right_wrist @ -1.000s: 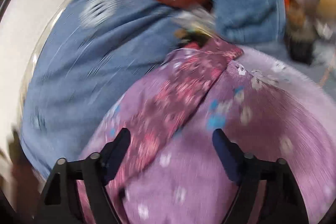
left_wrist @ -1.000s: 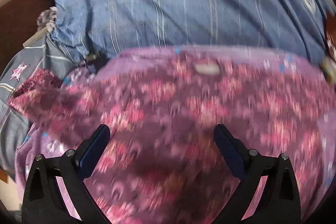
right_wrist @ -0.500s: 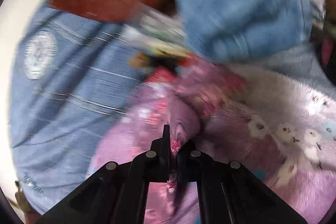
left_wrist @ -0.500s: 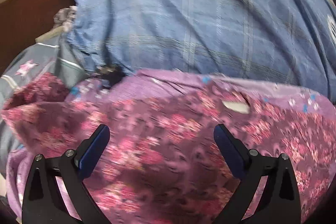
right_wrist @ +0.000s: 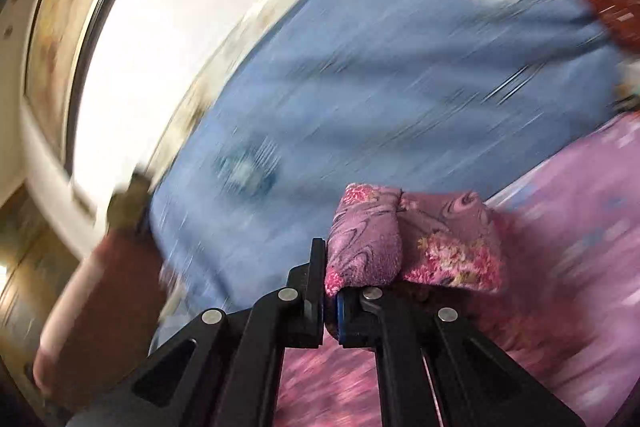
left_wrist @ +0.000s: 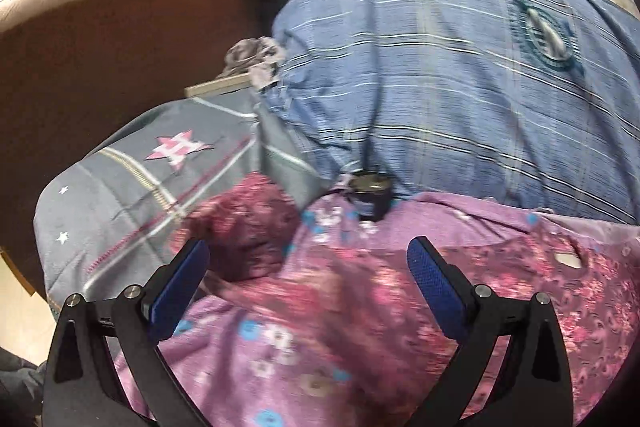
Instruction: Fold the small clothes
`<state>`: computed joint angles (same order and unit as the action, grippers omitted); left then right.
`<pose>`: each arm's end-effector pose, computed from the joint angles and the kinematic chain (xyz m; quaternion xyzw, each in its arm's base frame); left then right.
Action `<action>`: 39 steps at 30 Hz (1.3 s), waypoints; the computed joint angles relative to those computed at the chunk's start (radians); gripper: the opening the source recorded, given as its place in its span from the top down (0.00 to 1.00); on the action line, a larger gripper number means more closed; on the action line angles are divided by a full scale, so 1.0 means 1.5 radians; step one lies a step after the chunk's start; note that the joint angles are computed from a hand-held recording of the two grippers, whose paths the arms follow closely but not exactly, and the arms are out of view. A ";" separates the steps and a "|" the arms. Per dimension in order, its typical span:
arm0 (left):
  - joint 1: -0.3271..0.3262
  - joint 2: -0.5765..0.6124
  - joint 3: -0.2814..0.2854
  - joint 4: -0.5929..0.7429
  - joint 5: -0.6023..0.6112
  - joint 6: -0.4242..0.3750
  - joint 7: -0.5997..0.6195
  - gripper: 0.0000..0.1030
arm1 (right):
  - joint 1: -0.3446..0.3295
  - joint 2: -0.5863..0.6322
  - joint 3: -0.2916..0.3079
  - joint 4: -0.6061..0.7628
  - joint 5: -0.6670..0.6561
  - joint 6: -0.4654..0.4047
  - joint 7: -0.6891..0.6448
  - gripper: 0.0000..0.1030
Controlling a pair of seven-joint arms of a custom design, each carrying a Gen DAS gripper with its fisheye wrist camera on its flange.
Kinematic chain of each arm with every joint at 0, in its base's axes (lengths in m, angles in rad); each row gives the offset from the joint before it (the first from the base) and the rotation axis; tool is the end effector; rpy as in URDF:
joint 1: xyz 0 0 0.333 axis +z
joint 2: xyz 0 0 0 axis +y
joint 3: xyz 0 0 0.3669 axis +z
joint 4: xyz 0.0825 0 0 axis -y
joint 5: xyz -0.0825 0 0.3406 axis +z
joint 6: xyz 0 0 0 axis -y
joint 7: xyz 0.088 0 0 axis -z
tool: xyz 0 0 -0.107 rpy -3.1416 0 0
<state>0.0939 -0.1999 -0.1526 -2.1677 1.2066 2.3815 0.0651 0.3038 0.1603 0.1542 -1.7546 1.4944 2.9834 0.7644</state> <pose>0.4800 -0.0254 0.5957 -0.7779 0.3728 -0.1611 0.4795 0.5745 0.1965 0.6088 -0.5373 0.6170 -0.0480 0.5730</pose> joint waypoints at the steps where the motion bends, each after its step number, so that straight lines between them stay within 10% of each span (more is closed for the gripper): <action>1: 0.004 -0.005 0.009 -0.006 -0.005 0.010 0.002 0.03 | 0.027 0.026 0.011 0.014 -0.045 0.010 0.039 0.97; 4: 0.020 -0.014 0.027 -0.019 -0.033 0.039 0.007 0.03 | 0.087 0.115 0.035 0.050 -0.173 0.015 0.174 0.94; 6: 0.033 -0.018 0.032 -0.024 -0.039 0.054 0.004 0.03 | 0.159 0.172 -0.021 0.074 -0.324 -0.013 0.341 0.87; 8: 0.045 -0.021 0.035 -0.027 -0.047 0.066 0.006 0.03 | 0.195 0.227 -0.063 0.118 -0.460 -0.145 0.492 0.46; 10: 0.055 -0.020 0.035 -0.028 -0.051 0.080 -0.004 0.03 | 0.181 0.243 -0.033 0.115 -0.486 -0.201 0.522 0.39; 16: 0.061 -0.005 0.022 -0.020 -0.061 0.118 -0.009 0.03 | 0.023 0.132 0.124 -0.024 -0.321 -0.166 0.223 0.36; 19: 0.047 0.011 0.007 -0.007 -0.042 0.116 -0.005 0.03 | -0.018 0.098 0.131 -0.050 -0.208 -0.134 0.095 0.30; 24: -0.004 0.065 -0.004 0.023 -0.069 0.162 0.078 0.03 | -0.072 0.066 0.092 -0.094 0.084 -0.115 -0.016 0.33; 30: -0.085 0.164 -0.016 0.104 -0.118 0.130 0.218 0.03 | -0.062 0.102 0.019 -0.096 0.051 -0.151 0.143 0.83; 39: -0.179 0.294 0.015 0.217 -0.206 0.037 0.344 0.03 | -0.036 0.122 0.010 -0.071 -0.025 -0.143 0.184 0.84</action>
